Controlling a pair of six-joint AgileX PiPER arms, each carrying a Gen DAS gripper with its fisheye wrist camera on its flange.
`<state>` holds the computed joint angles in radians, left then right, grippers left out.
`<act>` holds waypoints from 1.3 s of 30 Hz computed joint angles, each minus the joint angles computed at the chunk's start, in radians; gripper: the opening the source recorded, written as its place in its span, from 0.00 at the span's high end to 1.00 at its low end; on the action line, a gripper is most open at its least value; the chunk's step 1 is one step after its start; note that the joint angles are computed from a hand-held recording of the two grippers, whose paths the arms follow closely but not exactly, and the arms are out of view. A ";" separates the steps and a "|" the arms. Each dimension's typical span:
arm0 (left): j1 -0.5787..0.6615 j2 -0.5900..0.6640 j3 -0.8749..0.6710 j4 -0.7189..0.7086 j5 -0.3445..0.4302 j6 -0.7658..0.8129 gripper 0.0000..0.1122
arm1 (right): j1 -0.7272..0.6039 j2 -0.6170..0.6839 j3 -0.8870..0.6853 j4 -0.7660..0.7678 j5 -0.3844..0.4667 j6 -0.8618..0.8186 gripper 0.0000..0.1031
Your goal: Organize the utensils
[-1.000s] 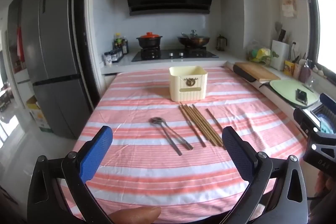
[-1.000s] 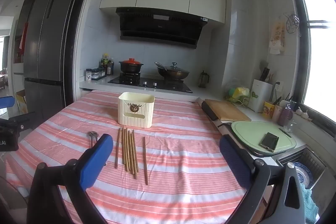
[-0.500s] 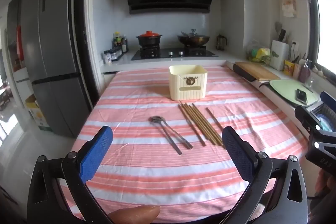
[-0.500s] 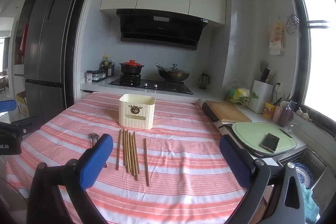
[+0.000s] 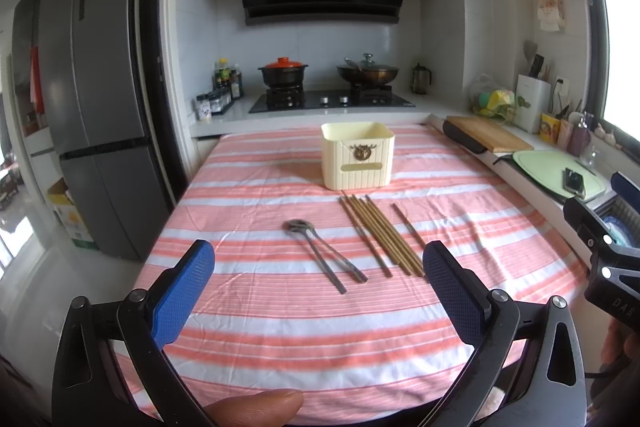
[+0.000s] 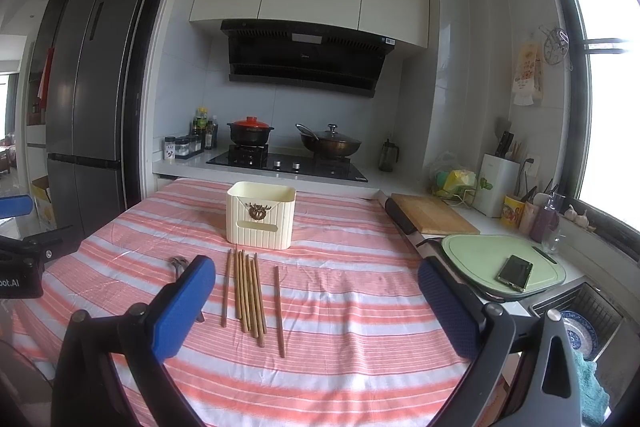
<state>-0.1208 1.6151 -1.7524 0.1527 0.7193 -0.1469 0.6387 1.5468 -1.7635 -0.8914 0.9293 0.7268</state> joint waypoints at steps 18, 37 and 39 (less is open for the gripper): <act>-0.001 0.000 0.002 0.003 0.001 -0.003 0.08 | -0.001 -0.007 0.017 -0.012 -0.010 0.017 0.00; 0.002 -0.001 0.010 -0.001 -0.004 0.001 0.08 | 0.000 -0.009 0.021 -0.006 -0.007 0.017 0.00; 0.002 -0.001 0.010 -0.001 -0.004 0.001 0.08 | 0.000 -0.010 0.023 -0.007 -0.006 0.018 0.00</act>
